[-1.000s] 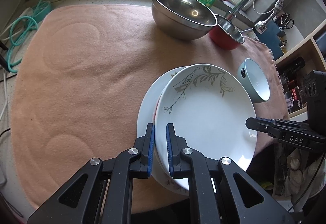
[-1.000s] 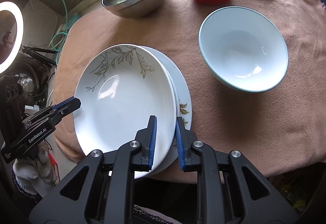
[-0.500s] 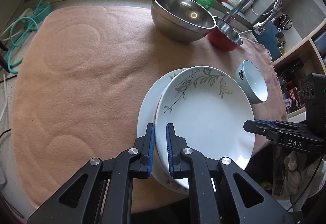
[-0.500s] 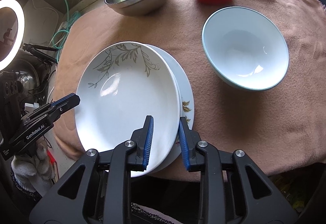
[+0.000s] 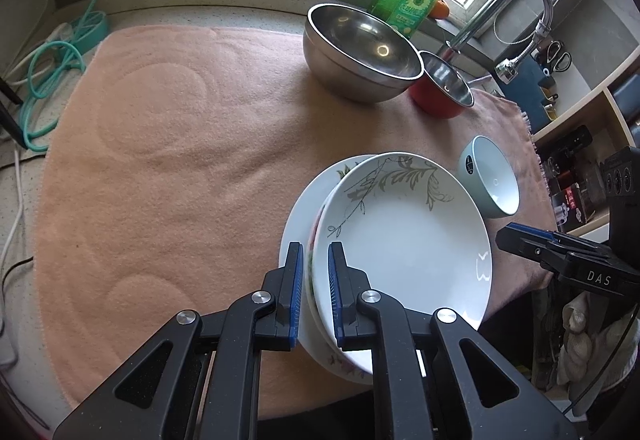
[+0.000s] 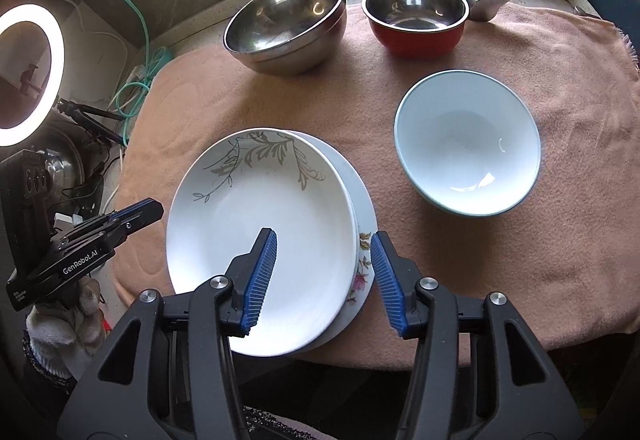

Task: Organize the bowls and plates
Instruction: 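Open both grippers to release the gold-branch plate on the stack, then move both grippers to the rim of the large steel bowl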

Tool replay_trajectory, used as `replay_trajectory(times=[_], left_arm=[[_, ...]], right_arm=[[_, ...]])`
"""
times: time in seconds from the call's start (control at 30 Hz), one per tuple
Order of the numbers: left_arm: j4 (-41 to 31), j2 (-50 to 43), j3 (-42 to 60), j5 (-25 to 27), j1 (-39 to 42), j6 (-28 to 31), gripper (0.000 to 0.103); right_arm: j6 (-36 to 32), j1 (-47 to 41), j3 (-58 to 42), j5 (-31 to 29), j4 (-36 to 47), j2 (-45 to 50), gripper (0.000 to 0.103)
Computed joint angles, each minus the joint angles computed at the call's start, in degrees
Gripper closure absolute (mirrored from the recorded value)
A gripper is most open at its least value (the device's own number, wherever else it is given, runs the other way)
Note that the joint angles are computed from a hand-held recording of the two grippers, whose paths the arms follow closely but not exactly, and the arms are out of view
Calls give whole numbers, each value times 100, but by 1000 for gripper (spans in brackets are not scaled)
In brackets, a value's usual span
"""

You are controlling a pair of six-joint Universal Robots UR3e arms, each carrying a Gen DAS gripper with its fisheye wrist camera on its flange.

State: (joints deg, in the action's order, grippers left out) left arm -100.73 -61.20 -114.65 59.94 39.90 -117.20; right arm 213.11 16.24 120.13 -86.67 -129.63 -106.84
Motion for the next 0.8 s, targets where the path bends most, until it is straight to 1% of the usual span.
replay_trajectory(times=[0.03,0.07,0.4,0.53,0.63,0.8], left_arm=[[-11,4,17,-9,30,6,82],[-30,8,38,-28,63,15,79],[34,-209,257,-121,45,-122,78],[21,-289,392,-221,30,-169,71],[85,-390,490,-284,-33,-253,71],[177,-654,749,-442,-169,-428,71]], right_arm=[[2,5,-15,-52,2,-21,43],[0,5,-23,-79,-12,-45,39],[-54,-459,236,180,-90,-605,39],[-59,-612,298,179,21,-917,38],[-137,-857,361,308,152,-1185,39],[-258,-1132,278,381,243,-1331,38]])
